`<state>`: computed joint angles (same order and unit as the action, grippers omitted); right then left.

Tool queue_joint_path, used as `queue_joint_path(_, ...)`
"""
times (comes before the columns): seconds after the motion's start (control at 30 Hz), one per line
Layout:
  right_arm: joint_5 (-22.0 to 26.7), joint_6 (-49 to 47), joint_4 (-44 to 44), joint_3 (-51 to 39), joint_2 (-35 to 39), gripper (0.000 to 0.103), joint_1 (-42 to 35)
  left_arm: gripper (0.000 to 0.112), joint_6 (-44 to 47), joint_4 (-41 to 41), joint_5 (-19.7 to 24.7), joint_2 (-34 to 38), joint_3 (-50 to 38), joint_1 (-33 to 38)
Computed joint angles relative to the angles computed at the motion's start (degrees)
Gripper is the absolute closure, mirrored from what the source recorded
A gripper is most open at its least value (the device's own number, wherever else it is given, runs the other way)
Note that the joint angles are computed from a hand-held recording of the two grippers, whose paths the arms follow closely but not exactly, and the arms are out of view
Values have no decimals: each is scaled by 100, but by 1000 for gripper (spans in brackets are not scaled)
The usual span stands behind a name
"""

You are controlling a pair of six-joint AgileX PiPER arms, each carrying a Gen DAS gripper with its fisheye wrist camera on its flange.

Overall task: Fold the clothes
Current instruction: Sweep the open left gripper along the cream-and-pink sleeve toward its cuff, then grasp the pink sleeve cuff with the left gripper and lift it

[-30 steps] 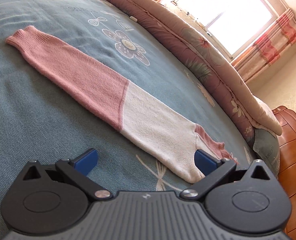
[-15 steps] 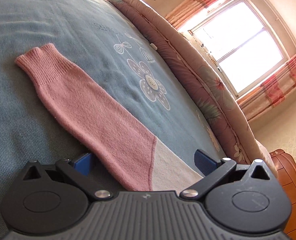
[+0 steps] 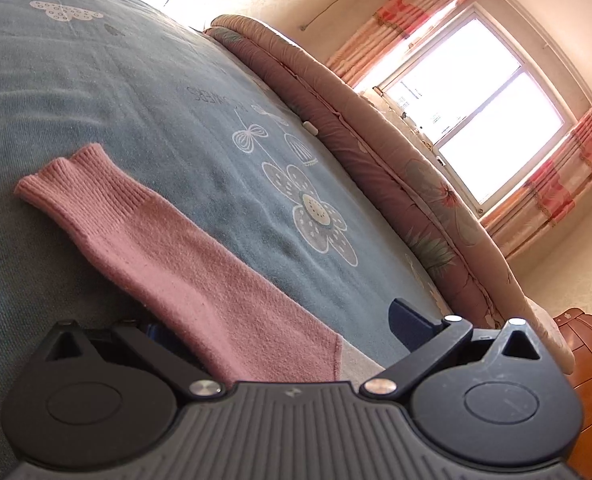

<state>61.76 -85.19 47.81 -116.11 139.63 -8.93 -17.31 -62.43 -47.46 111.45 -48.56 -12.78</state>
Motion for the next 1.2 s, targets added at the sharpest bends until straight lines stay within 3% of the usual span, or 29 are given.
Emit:
queue_joint_path(0.23, -55, -120, 120, 63, 4, 0, -9, 10, -693, 750, -173, -15, 255, 241)
queue_joint_path(0.33, -75, -155, 148, 91, -3, 0, -11, 10, -1463, 1367, -590, -81, 504, 231)
queue_joint_path(0.53, -91, -228, 219, 121, 1, 0, -25, 10, -1198, 1439, -814, -301, 377, 7)
queue_joint_path(0.8, -186, -253, 142, 258, -131, 0, 23, 10, -324, 1153, -221, -347, -318, -256)
queue_joint_path(1.0, 247, -780, 267, 428, -301, 0, -55, 10, 1154, -91, 444, -364, -1171, -540)
queue_joint_path(1.2, 215, -1408, 442, 830, -580, 0, -126, 10, 2616, -1347, 1007, -353, -2134, -709)
